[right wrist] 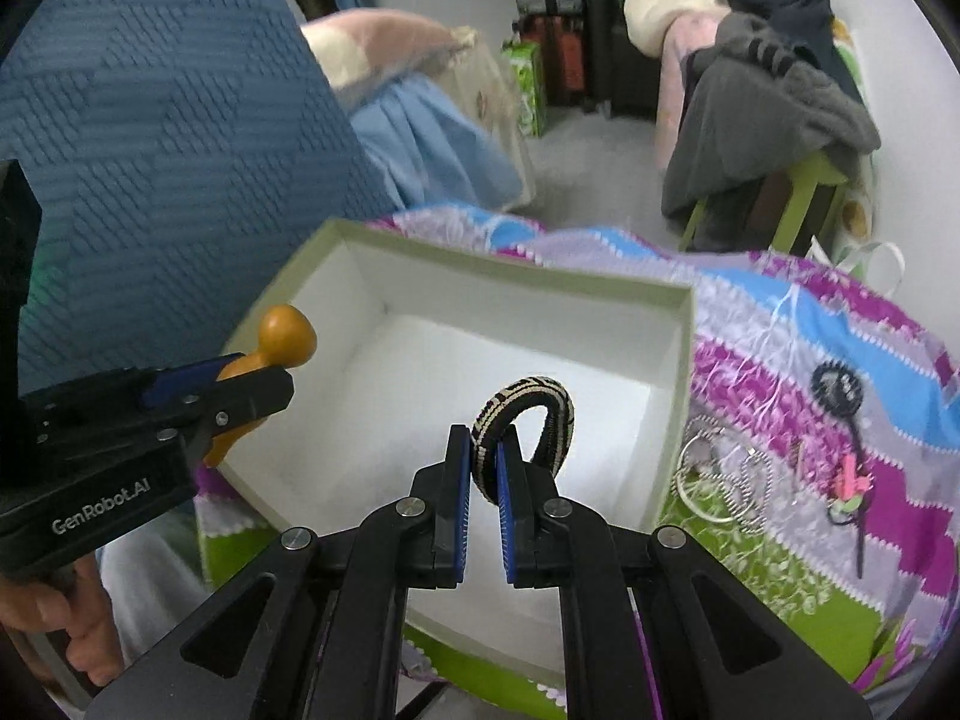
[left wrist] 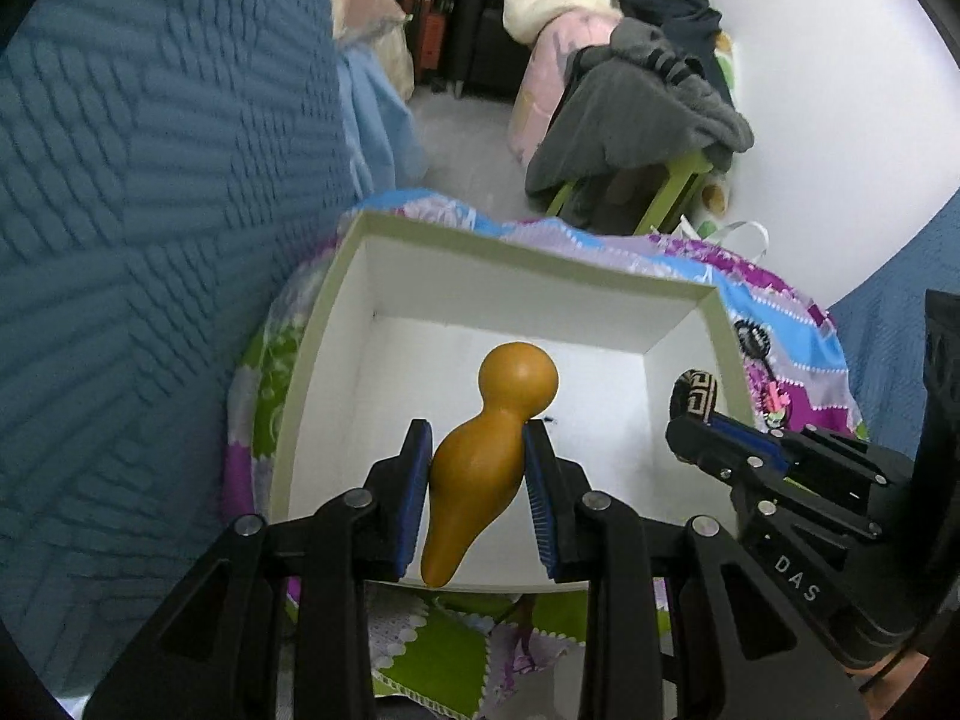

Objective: Organize jewelry
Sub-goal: 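Carry the pendant and bracelet into the white box and open both tools, then withdraw both tools from the box back toward the cloth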

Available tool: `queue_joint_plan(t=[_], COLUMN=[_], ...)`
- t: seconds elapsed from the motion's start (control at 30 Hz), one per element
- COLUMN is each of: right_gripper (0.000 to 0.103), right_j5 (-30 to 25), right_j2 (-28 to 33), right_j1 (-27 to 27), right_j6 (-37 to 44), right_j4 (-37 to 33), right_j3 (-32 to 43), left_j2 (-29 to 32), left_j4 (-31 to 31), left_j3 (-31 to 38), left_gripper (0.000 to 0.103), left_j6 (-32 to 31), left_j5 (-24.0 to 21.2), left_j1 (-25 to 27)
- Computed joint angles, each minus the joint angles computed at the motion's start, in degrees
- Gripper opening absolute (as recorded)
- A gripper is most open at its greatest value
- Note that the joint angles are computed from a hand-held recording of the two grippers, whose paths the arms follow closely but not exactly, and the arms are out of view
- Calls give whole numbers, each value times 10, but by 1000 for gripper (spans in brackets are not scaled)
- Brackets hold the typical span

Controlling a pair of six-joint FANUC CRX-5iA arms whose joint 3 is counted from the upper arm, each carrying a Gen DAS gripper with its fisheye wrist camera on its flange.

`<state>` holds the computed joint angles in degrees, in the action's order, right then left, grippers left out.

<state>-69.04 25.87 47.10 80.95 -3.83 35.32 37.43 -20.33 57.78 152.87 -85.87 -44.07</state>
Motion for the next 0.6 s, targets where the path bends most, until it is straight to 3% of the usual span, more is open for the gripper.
queue_joint_plan(t=[0.2, 0.27, 0.33, 0.4, 0.53, 0.6], right_gripper=[13, 28, 34, 39, 53, 57], right_j5=[-26, -25, -26, -24, -9, 0], right_j2=[12, 8, 4, -1, -25, -37], right_j1=[-6, -9, -13, -17, -28, -30], right_j6=[13, 15, 19, 20, 22, 23], right_j4=[-12, -14, -21, -21, -30, -26], right_j3=[19, 18, 19, 17, 7, 2], left_j2=[1, 6, 6, 13, 25, 45], left_j4=[7, 10, 3, -18, -37, -54], left_j3=[-8, 3, 8, 33, 76, 127], left_gripper=[32, 40, 65, 74, 74, 74], left_j6=[6, 10, 12, 14, 4, -8], left_j5=[2, -6, -8, -23, -42, -72], left_j1=[4, 5, 2, -7, -18, -28])
